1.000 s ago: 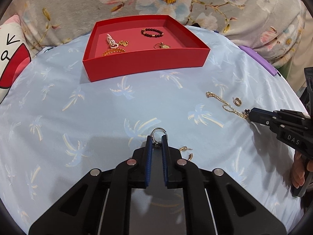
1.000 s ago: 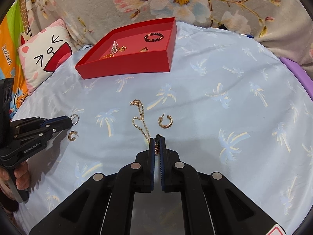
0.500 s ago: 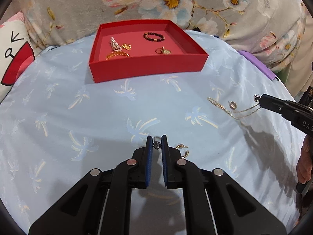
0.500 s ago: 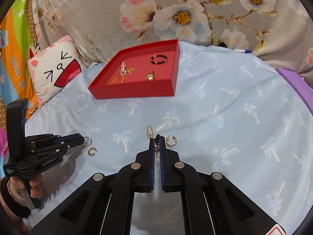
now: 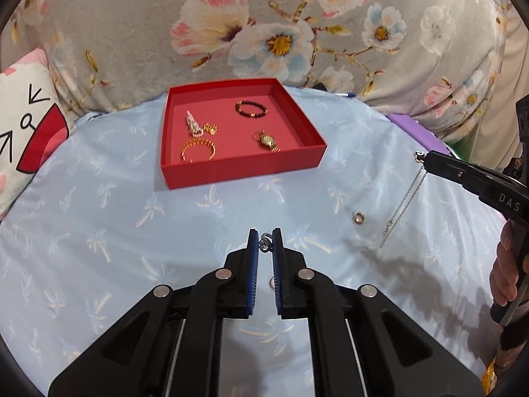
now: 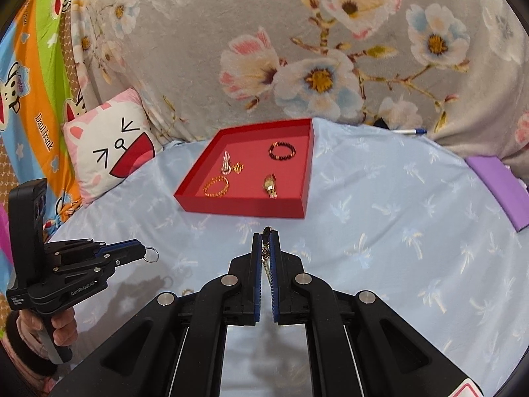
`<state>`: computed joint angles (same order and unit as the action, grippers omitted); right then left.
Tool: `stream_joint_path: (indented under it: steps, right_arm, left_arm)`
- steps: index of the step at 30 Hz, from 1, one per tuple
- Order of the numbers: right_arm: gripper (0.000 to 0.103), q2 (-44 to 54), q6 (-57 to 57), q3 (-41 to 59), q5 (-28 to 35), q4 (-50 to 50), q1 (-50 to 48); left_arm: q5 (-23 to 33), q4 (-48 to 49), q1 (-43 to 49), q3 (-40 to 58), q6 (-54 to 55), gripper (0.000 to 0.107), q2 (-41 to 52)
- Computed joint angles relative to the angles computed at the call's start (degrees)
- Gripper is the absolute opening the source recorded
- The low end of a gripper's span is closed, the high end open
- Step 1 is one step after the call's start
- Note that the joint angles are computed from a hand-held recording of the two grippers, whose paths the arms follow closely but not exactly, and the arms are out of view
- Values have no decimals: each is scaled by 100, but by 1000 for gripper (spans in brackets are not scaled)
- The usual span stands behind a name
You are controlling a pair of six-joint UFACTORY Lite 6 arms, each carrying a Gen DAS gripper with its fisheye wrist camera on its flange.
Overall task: Organize jewelry
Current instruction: 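Carry the silver ring and clover chain into the red box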
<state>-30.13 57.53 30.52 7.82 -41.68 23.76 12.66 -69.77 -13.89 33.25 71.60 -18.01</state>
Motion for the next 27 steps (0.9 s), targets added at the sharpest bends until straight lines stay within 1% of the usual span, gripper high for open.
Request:
stream_joint_path:
  steps: [2,5,8,12,16,17,20,23,25,27]
  right_arm:
    - [4,112,-132,289,127,51,23]
    - [4,485,-236,872,251,-10,1]
    - [4,1028,-542,1553,278,158,-84]
    - [4,1852,-797,2482,339,242,-140]
    - [4,2866,-1577,3557,359,942,-255]
    - [4,3194,-2041,3907,353,1404,-327]
    - [4,3997,-2760,4755,383,2131,-457]
    - [4,5031,-3537,5935,586,2899,-614]
    - [4,5666,-3671,6708,808,3016,-661]
    - [4,6261,-3621,7425,1021,2936,-681]
  left_arm:
    - [18,529,-51,232,-562,7,35]
    - [-78,1074,-163,622,-1150,7,182]
    - [-70,1291,-152,1104,-1395,7,483]
    - [-70,1343,-75,1845,-1426,7,1132]
    - [-72,1645,18,2833,-1665,7,2117]
    - [-92,1866,38,3084,-1886,7,2358]
    - [-39,2526,128,3996,-2533,7,3197]
    - [130,3382,207,5127,-3428,7,4139]
    - [341,4038,234,6048,-4140,7,4854]
    - [565,4432,262,6881,-4573,7,5473]
